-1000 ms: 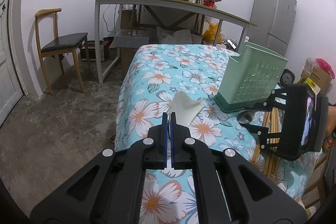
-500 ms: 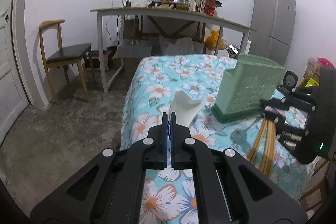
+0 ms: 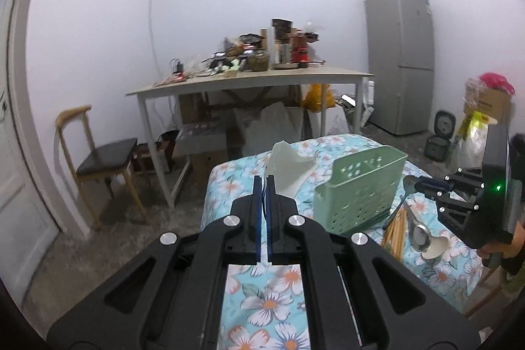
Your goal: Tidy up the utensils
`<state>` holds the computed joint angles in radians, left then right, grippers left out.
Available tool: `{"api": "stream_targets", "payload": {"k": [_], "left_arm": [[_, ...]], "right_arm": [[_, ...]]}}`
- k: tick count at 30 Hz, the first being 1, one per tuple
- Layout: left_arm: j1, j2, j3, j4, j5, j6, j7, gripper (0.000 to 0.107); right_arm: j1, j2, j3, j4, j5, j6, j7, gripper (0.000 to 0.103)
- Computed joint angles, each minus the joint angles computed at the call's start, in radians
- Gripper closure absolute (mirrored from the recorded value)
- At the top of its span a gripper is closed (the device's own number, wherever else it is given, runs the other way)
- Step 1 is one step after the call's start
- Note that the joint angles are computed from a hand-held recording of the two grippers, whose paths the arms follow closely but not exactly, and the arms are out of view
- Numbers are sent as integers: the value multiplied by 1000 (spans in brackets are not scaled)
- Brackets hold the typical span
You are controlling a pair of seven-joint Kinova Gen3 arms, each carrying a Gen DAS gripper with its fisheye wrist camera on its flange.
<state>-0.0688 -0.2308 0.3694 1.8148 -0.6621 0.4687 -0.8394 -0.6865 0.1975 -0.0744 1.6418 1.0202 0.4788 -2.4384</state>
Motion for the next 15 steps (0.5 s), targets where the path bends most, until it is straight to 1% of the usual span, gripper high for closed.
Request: {"api": "stream_targets", "payload": {"k": [2,4,5,6,10,12,13,14,15], "left_arm": [[76,34,-46,-59,35,45,-81,106],[122,77,-56,-128,57,115,-163,106],[162,102,-76,-166,62,155,-199,106],[183,126,-80,-205,68,196,-235,106],[223,219,-50,-340,39,359,-318,106],[275,271,-68,-409,17,440,-351,106],[291,294,-77,-447,26,481,-380,106],[291,317,-69,-486,32,521,-405,106],[306,344,-76,-528,33,561,-427,106]], "right_arm": [[14,-6,9,19,-4,-35,-25,97],[25,-14,16,40,-4,-67,-52,97],[32,-18,20,52,-3,-85,-66,97],[37,-24,22,60,-6,-96,-71,97],[56,-33,38,90,11,-152,-118,97],[60,-34,47,101,25,-176,-142,97],[57,-35,53,107,38,-184,-160,97],[64,-37,53,110,37,-192,-161,97],[66,-38,58,116,43,-205,-173,97]]}}
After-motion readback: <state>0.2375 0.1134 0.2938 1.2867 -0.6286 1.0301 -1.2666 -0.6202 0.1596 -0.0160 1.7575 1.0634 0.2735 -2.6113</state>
